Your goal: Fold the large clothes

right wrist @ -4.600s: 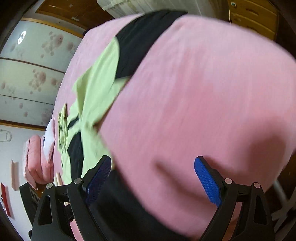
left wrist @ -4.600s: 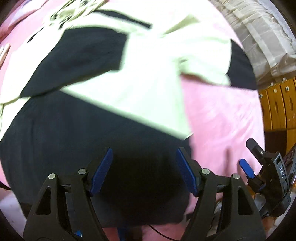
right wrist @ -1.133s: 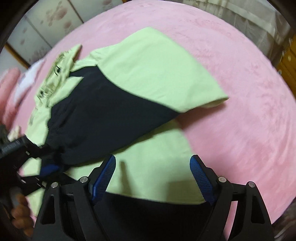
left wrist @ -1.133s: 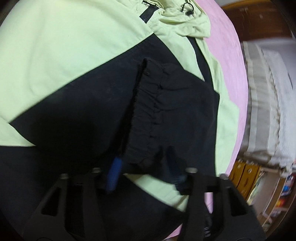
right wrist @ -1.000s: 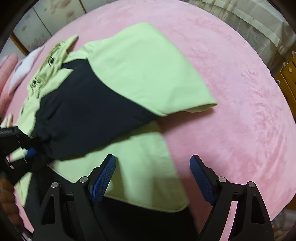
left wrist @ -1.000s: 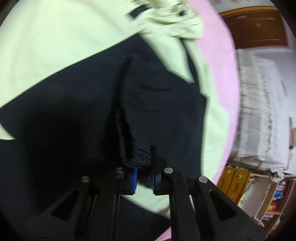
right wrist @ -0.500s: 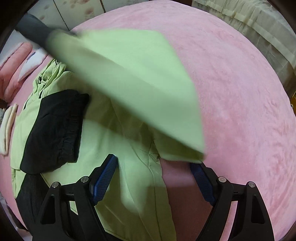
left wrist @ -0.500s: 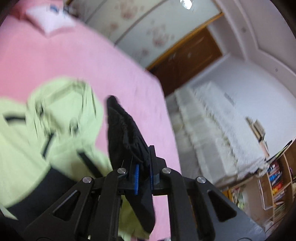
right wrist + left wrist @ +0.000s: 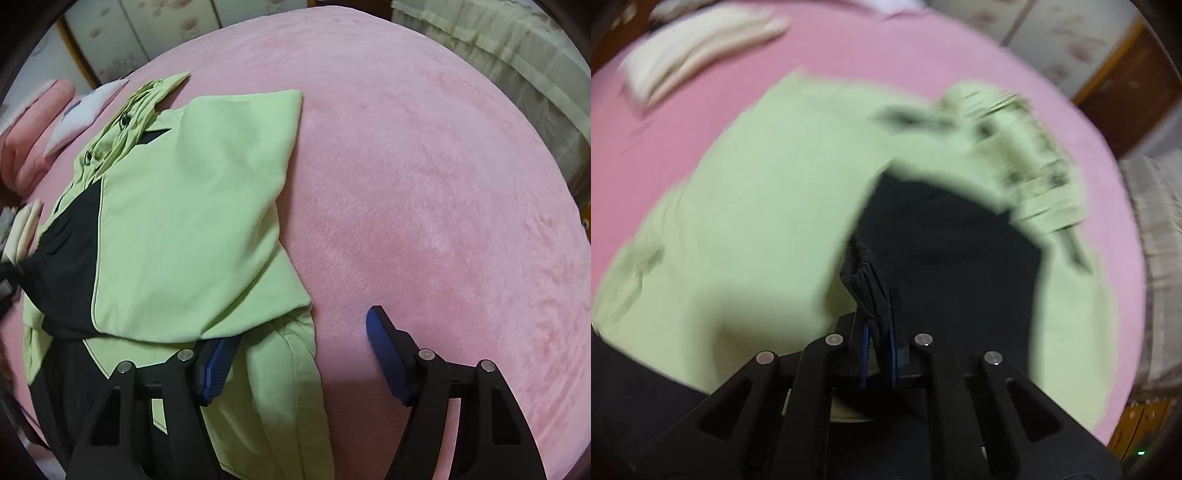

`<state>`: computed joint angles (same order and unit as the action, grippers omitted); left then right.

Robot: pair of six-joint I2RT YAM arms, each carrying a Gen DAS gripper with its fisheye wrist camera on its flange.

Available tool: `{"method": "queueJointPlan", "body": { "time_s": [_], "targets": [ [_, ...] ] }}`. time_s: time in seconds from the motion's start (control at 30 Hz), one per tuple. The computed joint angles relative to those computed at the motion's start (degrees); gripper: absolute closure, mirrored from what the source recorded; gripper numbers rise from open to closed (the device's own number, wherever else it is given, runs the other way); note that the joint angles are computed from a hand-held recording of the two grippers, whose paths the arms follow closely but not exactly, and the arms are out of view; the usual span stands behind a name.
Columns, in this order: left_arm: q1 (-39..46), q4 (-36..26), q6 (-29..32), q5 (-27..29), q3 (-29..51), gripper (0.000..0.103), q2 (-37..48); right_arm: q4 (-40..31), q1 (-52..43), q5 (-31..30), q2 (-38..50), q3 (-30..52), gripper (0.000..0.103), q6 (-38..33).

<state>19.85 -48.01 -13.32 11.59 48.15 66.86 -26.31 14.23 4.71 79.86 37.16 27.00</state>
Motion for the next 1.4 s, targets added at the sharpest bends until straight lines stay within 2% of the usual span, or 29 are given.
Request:
{"method": "queueJointPlan", "body": {
  "time_s": [0.03,0.1,0.23,0.3,0.37,0.47,0.53,0.57,0.63,0.67,0.7,0.77,0.83,0.9,0.93,0.97,1.0,1.03,1.1,1.13,1.2,1.27,1.33,1.37,1.4],
  "targets": [
    [2.1,0.8,0.1,1.9,-1.8,0.097,-0.9,-0.5,0.4,0.1,-0.6,-0.1,0.035,0.1],
    [5.5,0.8,1.5,4.0,-2.7,0.098,-1.7,1.2,1.7,0.0,3.4,2.8,0.038,0.9],
    [2.9,1.5,-1.9,0.9,-0.6,0.098,-4.5,-1.4,0.4,-0.9,-1.0,1.1,0.045,-1.7],
    [4.2,2.8,-0.5,-0.2,2.2,0.098,-3.0,-3.5,0.1,-1.4,-3.3,0.5,0.047,-2.5],
    [4.5,2.3,0.0,-0.9,4.5,0.098,-0.5,-6.2,2.0,-1.0,-6.9,0.3,0.048,-0.5],
    [4.6,-2.9,2.2,-1.9,9.2,0.097,9.9,-11.2,3.3,-1.1,-11.4,0.2,0.049,3.2],
    [4.6,-4.5,1.3,-2.9,9.7,0.095,10.1,-15.0,2.4,-2.3,-11.9,1.9,0.056,5.5],
    [4.5,-5.4,0.4,-3.9,10.1,0.092,9.1,-18.0,2.0,-2.6,-13.8,2.6,0.06,7.1],
    [1.6,-11.4,-4.0,-11.8,13.1,0.067,7.5,-23.2,6.2,1.4,-15.4,5.6,0.06,12.4],
    [-1.3,-15.7,-7.1,-17.1,15.1,0.062,6.4,-29.3,10.4,6.3,-15.5,8.9,0.06,14.9],
    [-4.4,-18.4,-9.2,-20.4,16.2,0.06,3.8,-29.9,13.6,9.2,-12.8,11.8,0.06,15.9],
    [-10.5,-20.3,-10.1,-22.3,16.9,0.059,-1.3,-32.7,21.3,13.1,-14.7,14.4,0.06,17.6],
    [-19.1,-20.8,-9.3,-22.8,17.6,0.055,-4.1,-28.8,24.2,9.7,-16.2,14.1,0.06,16.2],
    [-24.5,-19.9,-7.4,-18.7,17.7,0.055,-3.3,-19.6,24.8,2.4,-15.0,12.7,0.069,12.5],
    [-25.6,-19.1,-6.1,-16.1,17.2,0.055,-2.9,-15.8,24.7,-0.1,-13.6,12.3,0.08,11.3],
    [-27.5,-18.2,-5.4,-14.2,16.4,0.057,-1.9,-10.7,24.6,-2.6,-12.0,11.2,0.085,11.0],
    [-28.6,-17.5,-5.1,-13.9,15.7,0.063,-1.1,-7.7,24.5,-3.7,-9.5,11.1,0.086,11.5],
    [-30.6,-16.7,-6.5,-15.0,15.4,0.066,1.5,-5.6,24.0,-5.4,-5.9,11.4,0.089,12.8],
    [-30.7,-18.0,-9.5,-16.2,14.9,0.068,5.8,-6.0,22.7,-8.8,2.4,14.5,0.094,15.6],
    [-30.4,-17.4,-12.0,-15.1,13.9,0.072,7.1,-6.6,21.7,-10.8,4.0,14.0,0.097,17.3],
    [-28.7,-16.0,-12.3,-14.2,11.6,0.076,9.3,-3.5,20.8,-13.5,4.6,10.5,0.1,22.6],
    [-27.6,-13.1,-10.3,-17.6,9.5,0.077,7.0,0.0,18.4,-16.6,1.2,6.0,0.103,23.5],
    [-26.4,-11.1,-7.0,-26.7,7.7,0.078,5.1,-0.5,16.5,-17.6,-4.0,2.6,0.103,23.0],
    [-24.7,-9.1,-5.0,-30.8,6.2,0.078,4.1,-4.8,15.7,-14.0,-7.7,2.1,0.103,22.8],
    [-21.5,-7.0,-2.3,-31.9,4.7,0.081,3.3,-10.8,15.0,-7.8,-10.1,2.9,0.103,22.5]
  ]
}}
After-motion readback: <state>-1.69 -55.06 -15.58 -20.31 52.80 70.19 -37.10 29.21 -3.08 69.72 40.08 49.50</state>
